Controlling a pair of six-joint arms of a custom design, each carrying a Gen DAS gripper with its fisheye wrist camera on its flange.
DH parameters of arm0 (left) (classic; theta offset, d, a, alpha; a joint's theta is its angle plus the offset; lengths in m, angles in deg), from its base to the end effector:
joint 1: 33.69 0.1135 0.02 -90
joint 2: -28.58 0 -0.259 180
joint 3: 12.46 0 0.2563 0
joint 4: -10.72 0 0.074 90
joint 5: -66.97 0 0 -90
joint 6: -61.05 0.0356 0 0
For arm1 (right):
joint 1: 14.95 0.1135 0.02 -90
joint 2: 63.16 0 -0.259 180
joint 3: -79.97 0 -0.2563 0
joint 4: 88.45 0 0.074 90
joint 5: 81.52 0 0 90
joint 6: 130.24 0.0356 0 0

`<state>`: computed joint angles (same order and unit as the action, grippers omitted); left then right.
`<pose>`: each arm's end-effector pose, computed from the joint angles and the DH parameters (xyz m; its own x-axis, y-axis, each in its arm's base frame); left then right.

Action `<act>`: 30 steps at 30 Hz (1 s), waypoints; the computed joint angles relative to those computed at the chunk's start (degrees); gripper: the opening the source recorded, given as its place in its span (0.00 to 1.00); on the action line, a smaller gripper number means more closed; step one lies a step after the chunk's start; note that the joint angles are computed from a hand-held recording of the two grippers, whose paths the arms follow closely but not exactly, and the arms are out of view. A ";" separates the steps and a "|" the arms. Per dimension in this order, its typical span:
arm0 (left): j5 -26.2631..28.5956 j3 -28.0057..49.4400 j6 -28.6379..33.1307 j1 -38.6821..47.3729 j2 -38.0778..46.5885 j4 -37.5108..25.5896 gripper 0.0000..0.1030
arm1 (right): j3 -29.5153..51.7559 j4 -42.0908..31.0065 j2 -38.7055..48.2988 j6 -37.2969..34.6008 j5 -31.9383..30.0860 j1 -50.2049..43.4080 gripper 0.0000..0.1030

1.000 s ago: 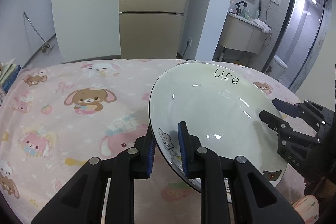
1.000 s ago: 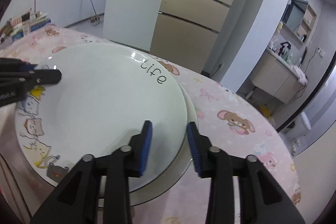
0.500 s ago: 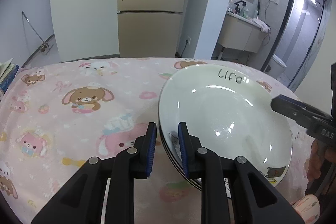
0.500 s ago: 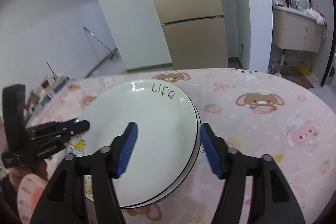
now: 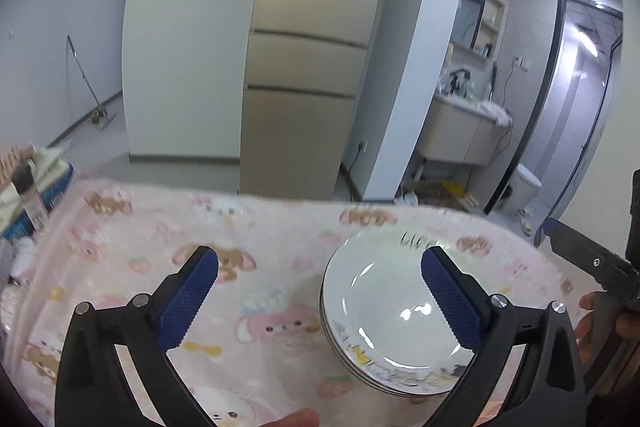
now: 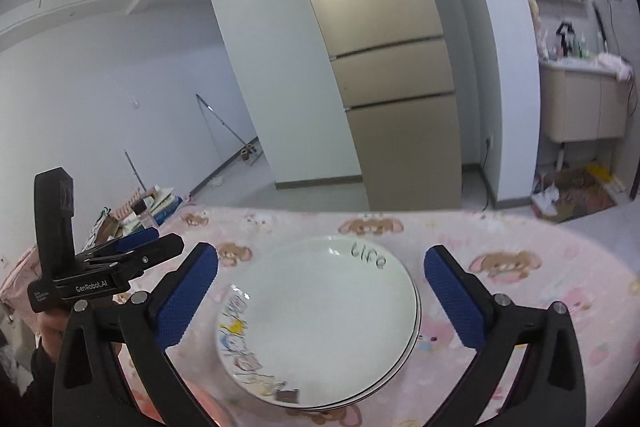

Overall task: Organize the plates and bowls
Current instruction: 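Open the left gripper and raise it away from the plate stack, then move the right gripper to the stacked pink bowls and grasp their rim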

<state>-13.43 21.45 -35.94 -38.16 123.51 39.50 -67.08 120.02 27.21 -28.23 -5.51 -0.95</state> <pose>0.2575 -0.0261 0.0891 -0.5544 -0.0770 -0.8287 0.1511 0.9698 -0.1912 0.2450 0.0700 0.1040 -0.5509 0.0707 -0.8315 -0.3326 0.8952 0.2965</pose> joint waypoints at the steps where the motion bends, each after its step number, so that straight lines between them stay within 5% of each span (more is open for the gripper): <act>1: -0.07 -0.59 0.06 -0.11 -3.05 -1.82 1.00 | -0.51 -3.06 -4.21 -0.12 2.23 1.61 1.00; 10: 1.14 -5.57 0.08 -1.35 -34.16 -21.14 1.00 | -0.84 -24.25 -30.16 -4.79 15.29 16.16 1.00; 17: -0.55 -4.59 0.96 -6.42 -61.41 -45.50 1.00 | -0.38 -33.95 -44.55 -4.69 18.88 23.12 1.00; 22: -8.00 -0.95 4.20 -13.16 -77.86 -65.06 1.00 | 0.98 -44.19 -52.32 -5.37 23.94 29.14 1.00; 27: -8.23 1.18 3.14 -14.54 -86.26 -77.34 1.00 | -1.88 -50.47 -60.02 -2.92 23.99 30.46 1.00; 30: -13.94 -0.07 1.13 -19.53 -88.44 -80.18 1.00 | -3.56 -53.02 -62.02 -1.69 24.32 31.59 1.00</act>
<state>-27.37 21.38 -34.80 -57.69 35.07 -40.68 -70.65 67.00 -34.81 -29.91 18.80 30.64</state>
